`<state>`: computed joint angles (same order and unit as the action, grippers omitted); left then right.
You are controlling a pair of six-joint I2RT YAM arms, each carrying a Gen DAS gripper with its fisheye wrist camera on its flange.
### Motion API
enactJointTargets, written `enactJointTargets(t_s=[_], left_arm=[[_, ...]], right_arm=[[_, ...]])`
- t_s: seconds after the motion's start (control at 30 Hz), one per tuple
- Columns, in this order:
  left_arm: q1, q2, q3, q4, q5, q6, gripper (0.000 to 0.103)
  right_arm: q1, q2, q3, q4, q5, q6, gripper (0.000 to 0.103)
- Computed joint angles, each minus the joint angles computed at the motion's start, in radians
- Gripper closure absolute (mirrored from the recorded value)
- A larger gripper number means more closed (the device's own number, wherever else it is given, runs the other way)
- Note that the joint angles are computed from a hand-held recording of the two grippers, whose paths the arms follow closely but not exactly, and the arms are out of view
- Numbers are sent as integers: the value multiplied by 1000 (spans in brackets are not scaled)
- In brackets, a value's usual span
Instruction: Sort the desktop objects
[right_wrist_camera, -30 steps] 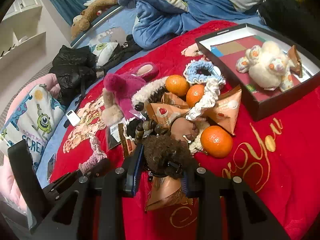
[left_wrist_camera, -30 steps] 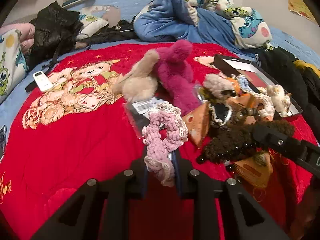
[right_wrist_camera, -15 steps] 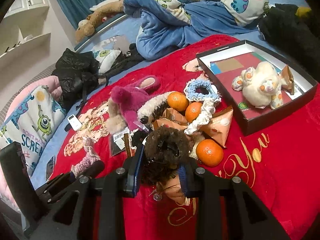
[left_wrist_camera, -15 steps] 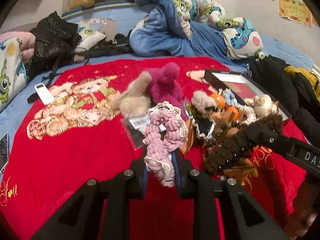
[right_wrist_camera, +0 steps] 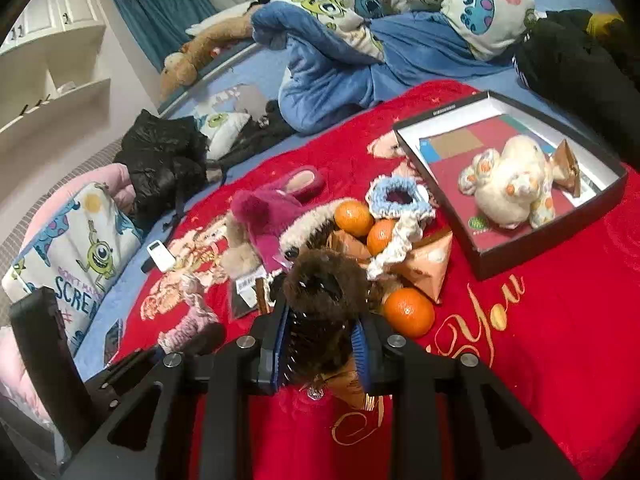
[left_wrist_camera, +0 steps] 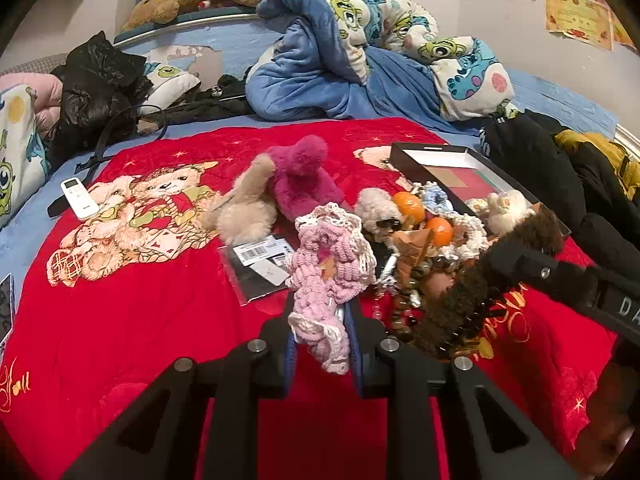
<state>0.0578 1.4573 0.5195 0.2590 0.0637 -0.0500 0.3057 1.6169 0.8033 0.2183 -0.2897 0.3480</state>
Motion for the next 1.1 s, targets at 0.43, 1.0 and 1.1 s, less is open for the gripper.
enactJointTargets(t_s=[0.43, 1.0, 1.1], left_arm=[[-118, -43, -12, -18, -50, -46, 81], [-418, 68, 70, 4, -170, -185, 81], [-475, 102, 98, 15, -190, -194, 81]], right_arm=[[-109, -98, -80, 41, -110, 14, 77], [-397, -169, -118, -13, -272, -33, 77], [-449, -163, -113, -18, -291, -47, 77]])
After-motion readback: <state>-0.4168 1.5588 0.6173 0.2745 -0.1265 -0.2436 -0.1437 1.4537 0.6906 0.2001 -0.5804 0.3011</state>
